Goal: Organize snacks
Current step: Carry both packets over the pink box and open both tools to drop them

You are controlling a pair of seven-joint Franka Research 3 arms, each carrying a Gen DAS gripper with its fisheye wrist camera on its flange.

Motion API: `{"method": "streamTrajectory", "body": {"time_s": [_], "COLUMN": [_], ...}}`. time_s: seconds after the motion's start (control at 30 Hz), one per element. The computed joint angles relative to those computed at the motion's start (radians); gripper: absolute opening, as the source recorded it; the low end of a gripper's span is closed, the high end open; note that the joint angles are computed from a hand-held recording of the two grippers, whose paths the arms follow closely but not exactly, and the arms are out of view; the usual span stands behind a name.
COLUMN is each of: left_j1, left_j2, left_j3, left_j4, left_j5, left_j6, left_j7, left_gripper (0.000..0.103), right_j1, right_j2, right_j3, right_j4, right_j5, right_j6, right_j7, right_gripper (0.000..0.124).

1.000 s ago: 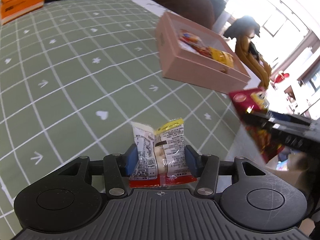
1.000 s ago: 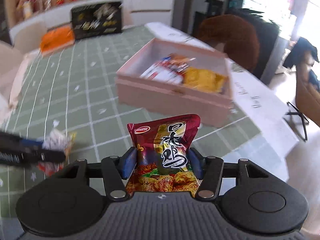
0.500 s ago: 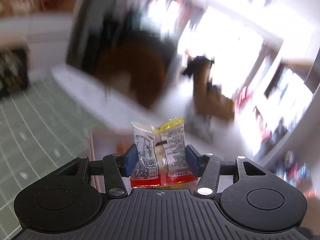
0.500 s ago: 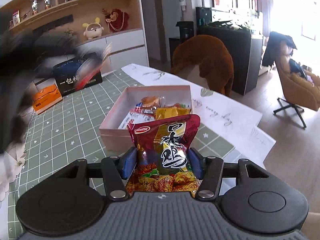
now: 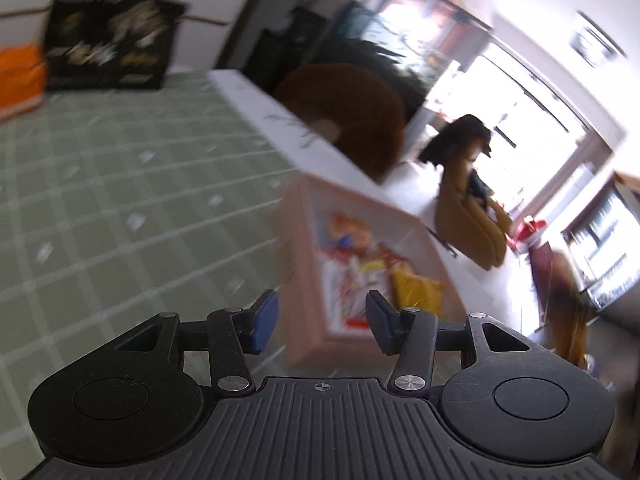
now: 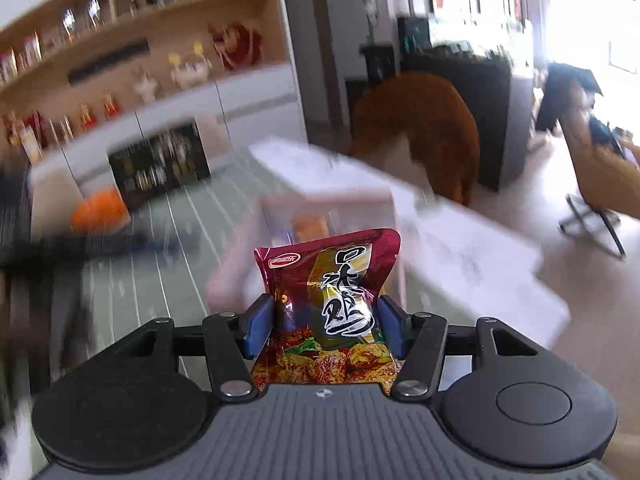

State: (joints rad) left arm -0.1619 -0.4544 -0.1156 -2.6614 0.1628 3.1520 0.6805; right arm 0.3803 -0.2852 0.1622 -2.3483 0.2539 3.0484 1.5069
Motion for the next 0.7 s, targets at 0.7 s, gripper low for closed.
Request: {"method": "streamTrajectory", "body": {"time_s": [0.7], "left_j1": [0.175], "left_j2": [-0.158], "left_j3": [-0.306], "left_j4": [-0.157], "left_j5": [0.286], "left_j6": [-0.15], "left_j7": [-0.169], "left_gripper": [0.054], "right_j1": [-0.105], "right_j2": [0.106], "right_j3": [0.151], "right_j4": [-0.103], "right_j5": [-0.581], "right_j6": [-0.075], "right_j7": [0.672], "right_gripper": [0.081]}}
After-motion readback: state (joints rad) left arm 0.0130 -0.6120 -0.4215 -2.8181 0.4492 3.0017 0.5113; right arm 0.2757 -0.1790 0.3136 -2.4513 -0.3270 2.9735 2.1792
